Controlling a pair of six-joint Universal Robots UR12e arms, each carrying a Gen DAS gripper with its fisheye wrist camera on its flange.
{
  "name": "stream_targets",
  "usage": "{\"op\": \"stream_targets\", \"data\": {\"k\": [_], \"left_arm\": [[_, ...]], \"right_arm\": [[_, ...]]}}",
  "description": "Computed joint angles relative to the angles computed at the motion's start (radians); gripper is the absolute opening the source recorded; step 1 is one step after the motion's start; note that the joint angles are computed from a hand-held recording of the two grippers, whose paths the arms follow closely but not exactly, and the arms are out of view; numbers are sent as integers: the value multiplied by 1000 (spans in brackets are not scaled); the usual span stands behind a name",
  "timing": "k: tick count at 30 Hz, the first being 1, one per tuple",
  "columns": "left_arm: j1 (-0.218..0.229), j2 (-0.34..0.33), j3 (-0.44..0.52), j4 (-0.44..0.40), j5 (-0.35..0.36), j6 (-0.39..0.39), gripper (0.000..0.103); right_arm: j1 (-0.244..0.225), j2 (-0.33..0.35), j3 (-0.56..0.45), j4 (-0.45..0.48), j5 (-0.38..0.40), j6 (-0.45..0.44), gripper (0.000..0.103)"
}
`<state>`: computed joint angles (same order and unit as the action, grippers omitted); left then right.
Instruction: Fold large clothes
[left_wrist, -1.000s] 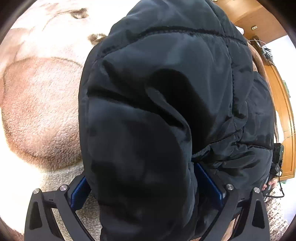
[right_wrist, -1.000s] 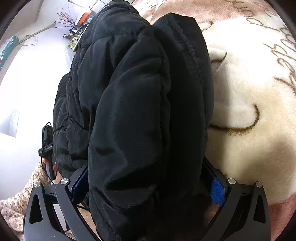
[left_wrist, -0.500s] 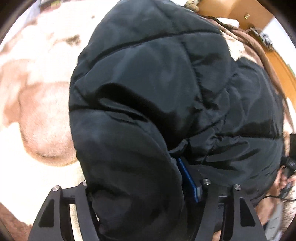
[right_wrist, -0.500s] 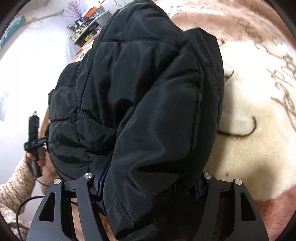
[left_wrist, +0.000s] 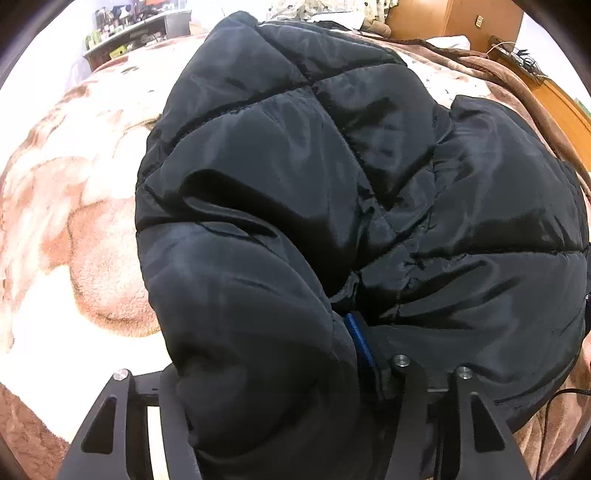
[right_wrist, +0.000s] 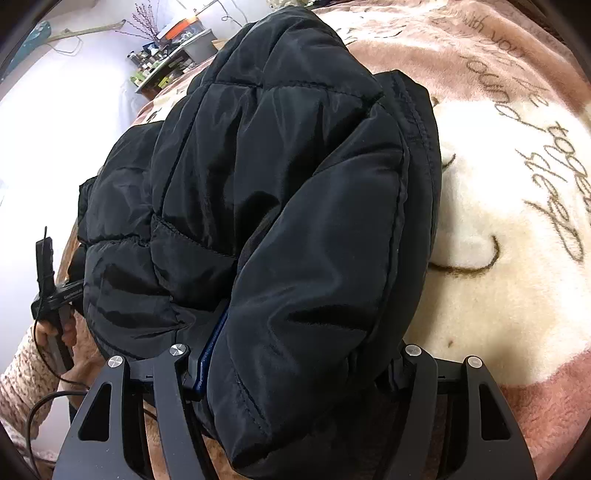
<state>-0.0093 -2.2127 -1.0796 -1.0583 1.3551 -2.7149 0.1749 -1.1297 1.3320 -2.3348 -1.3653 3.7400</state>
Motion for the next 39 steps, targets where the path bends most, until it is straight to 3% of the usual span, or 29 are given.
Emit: {"op": "stream_targets", "data": {"k": [7, 17, 25, 30, 33, 39], "left_arm": [[-27, 49, -57, 47, 21, -22, 48], [-14, 103, -106, 74, 0, -45, 35], [-35, 170, -192, 215, 43, -48, 31], [-28, 185, -198, 223, 23, -72, 30], [-9, 204, -218, 231, -33, -75, 30], [26, 215, -207, 254, -88, -107, 27]], "right_arm": [[26, 18, -34, 23, -76, -12, 59], [80, 50, -133, 105, -253, -72, 45], [94, 28, -104, 54, -323, -43, 40], [96, 25, -103, 50, -341, -14, 40], [101, 30, -119, 58, -362, -5, 40], [119, 46, -170, -3, -387, -59, 39]]}}
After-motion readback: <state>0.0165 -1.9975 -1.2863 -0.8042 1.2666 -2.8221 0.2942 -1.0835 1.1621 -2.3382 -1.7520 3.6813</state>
